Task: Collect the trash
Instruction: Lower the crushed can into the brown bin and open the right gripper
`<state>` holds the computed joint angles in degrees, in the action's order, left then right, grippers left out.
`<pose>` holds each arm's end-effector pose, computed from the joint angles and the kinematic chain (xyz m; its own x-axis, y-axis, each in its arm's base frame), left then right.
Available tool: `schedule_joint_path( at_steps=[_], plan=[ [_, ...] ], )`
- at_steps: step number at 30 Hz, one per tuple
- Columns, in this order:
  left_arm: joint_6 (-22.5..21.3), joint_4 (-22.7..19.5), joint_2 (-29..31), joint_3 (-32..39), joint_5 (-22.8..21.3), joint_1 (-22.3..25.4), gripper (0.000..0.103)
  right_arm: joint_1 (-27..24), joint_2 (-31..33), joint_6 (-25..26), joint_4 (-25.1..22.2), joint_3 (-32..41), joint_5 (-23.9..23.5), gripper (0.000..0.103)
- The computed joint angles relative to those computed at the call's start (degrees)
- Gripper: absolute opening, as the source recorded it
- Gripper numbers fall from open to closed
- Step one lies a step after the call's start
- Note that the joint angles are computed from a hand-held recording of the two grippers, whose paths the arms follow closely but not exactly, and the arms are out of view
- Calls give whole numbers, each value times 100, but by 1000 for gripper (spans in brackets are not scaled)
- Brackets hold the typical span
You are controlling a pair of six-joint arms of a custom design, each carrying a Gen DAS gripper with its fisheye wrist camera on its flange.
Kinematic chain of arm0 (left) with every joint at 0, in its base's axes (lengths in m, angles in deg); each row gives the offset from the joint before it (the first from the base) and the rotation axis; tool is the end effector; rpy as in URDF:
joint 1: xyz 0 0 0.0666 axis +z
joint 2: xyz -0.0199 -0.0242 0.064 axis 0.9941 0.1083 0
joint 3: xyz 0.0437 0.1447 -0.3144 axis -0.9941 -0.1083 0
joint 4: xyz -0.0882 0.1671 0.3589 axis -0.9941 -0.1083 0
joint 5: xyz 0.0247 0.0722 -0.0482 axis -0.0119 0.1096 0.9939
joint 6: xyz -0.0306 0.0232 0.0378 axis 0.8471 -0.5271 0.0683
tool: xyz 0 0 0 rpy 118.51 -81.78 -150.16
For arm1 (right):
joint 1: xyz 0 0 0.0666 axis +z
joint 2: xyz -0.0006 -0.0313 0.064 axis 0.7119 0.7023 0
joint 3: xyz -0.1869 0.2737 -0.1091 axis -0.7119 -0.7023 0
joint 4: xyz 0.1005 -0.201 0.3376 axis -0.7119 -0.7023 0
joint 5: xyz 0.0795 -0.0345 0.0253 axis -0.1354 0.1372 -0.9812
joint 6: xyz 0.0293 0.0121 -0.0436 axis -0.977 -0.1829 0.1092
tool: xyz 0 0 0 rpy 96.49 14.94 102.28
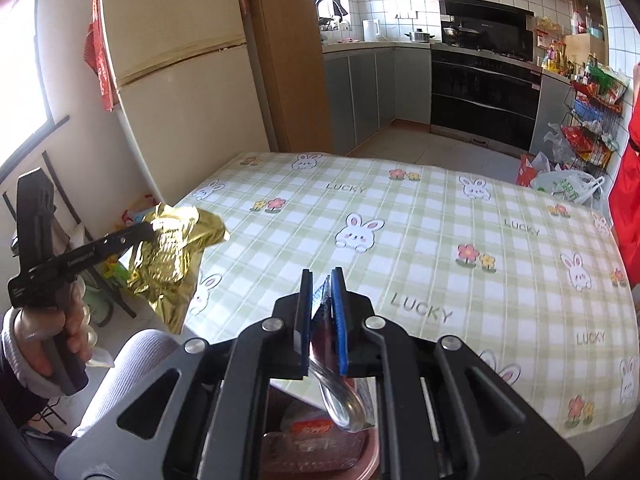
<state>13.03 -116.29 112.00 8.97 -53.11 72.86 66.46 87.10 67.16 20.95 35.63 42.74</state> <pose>0.2589 -0.0496 0.4078 -0.5559 -0.3269 -0.7643 -0.0748 0.9354 -0.3457 0.3470 0.1416 0.4216 -0.6075 -0.2594 -0.7508 -0.5194 0.8448 0.1284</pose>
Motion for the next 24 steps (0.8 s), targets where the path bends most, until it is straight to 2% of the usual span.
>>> schedule_joint_path(
  at_steps=[5, 10, 15, 24],
  plan=[
    [26, -179, -432, -134, -140, -121, 23, 261, -524, -127, -35, -525, 165, 13],
    [82, -338, -727, -243, -260, -222, 23, 563, -728, -305, -21, -859, 211, 13],
    [57, -471, -890, -309, -251, -155, 23, 859, -683, -416, -4, -1006, 184, 13],
    [-10, -397, -836, -329, -91, 107, 23, 1220, -272, -421, 40, -985, 46, 13]
  ],
)
